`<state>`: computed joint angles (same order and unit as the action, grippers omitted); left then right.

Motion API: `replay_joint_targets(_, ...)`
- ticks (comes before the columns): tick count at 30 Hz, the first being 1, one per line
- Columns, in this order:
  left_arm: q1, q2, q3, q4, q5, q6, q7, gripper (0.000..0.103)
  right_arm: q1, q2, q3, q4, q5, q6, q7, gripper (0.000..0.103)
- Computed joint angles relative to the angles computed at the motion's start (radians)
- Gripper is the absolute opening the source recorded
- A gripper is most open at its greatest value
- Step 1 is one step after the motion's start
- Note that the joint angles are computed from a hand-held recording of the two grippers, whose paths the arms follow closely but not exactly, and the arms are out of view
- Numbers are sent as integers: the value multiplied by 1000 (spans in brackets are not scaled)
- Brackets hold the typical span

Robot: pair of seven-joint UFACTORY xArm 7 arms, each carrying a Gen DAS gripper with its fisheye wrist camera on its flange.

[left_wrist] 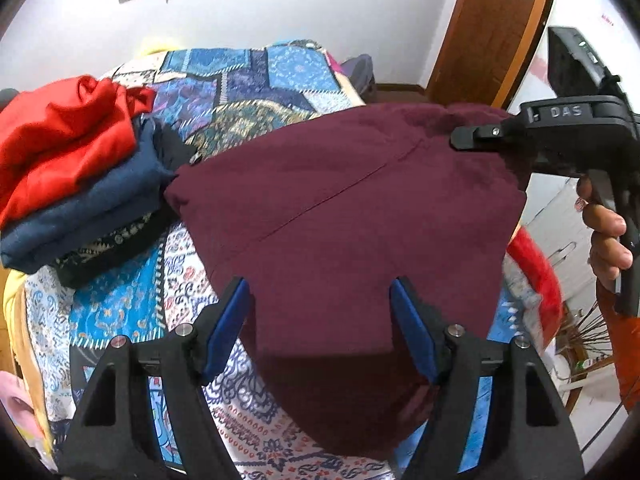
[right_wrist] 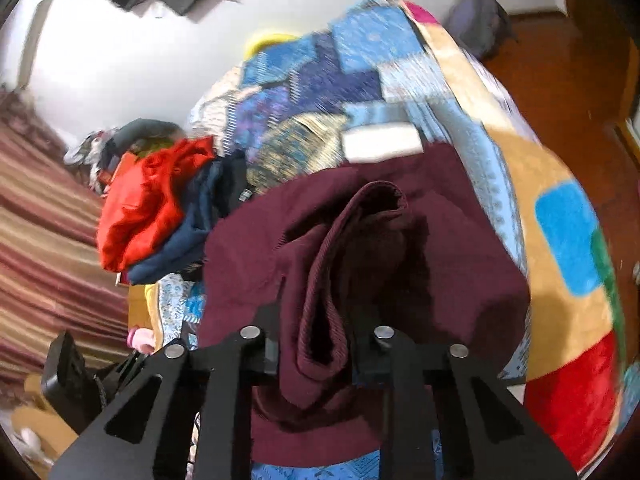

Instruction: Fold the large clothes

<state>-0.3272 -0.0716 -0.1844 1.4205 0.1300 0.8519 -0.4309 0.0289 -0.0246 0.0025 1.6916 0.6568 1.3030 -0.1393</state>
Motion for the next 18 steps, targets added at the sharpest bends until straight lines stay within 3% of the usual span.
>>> replay_joint_targets(6, 4, 9, 3, 29, 6, -37, -42, 76, -4, -21, -8, 24, -19, -60, -50, 15)
replay_joint_targets(12, 5, 34, 12, 10, -51, -46, -46, 83, -33, 11, -23, -71, -98, -47, -44, 16)
replay_joint_targets(15, 1, 48, 12, -4, -75, -60, -47, 90, -41, -10, -22, -158, -108, -88, -78, 25)
replay_joint_targets(18, -4, 54, 8, -5, -13, -71, -97, 96, -38, -50, -21, -210, -142, -161, -100, 51)
